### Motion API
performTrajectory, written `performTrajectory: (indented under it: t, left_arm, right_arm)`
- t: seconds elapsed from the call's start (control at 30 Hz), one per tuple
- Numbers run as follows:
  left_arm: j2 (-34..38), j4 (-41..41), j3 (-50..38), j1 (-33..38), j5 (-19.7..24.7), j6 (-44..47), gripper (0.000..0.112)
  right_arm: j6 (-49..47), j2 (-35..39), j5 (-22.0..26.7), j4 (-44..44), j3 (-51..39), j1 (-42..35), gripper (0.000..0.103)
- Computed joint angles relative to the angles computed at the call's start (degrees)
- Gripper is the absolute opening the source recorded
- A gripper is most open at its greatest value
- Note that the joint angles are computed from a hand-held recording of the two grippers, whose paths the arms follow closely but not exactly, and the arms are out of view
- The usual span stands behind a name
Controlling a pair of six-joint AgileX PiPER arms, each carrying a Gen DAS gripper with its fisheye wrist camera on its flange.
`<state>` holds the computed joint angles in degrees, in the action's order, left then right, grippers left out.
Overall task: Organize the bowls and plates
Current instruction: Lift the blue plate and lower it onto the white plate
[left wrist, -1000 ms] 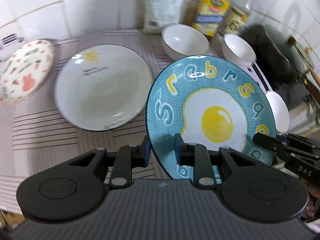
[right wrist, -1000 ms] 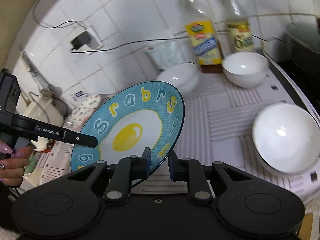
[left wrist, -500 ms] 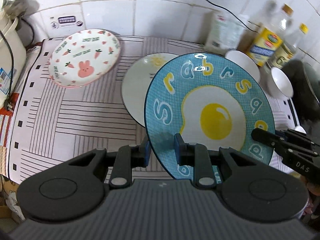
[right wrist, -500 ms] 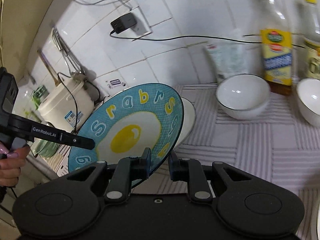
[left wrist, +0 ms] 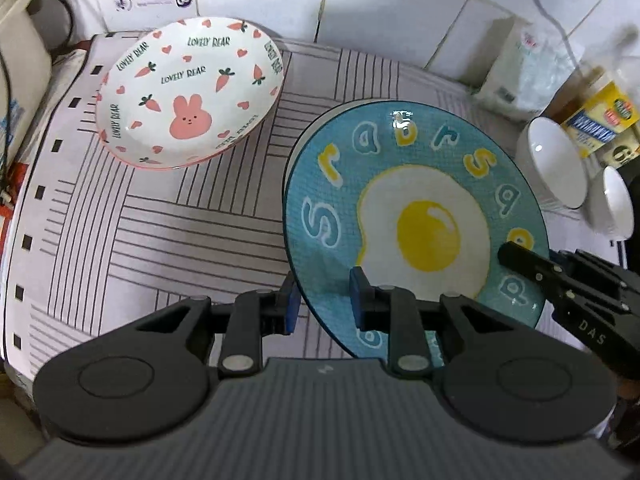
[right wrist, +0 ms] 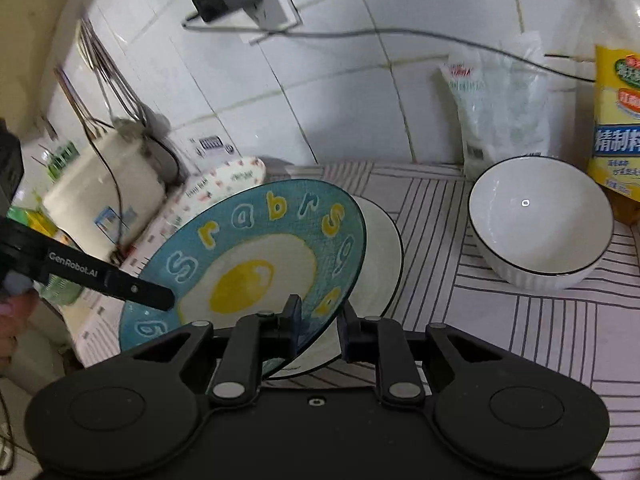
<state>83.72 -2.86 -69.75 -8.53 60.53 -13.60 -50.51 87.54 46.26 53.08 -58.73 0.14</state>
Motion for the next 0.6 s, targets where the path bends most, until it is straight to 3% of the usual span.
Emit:
performTrajectory:
  t: [0.1, 0.27, 0.6]
  left_arm:
    - [2.78, -2.91, -0.85, 2.15, 0.68, 1.9, 0.024]
    - [5.58, -3.33, -2.21, 2.04, 1.21, 1.67, 0.029]
    - [10.02, -7.84, -6.33, 4.44, 3.95, 3.6, 0.029]
  right_arm:
    - [2.66, 1.56, -0.75, -2.33, -1.29, 1.18, 0.024]
    - [15.05, 3.14, -1.51, -14.95, -6.92, 6.17, 0.024]
    - [34.8, 5.02, -0.17, -29.85, -13.03, 10.85, 0.024]
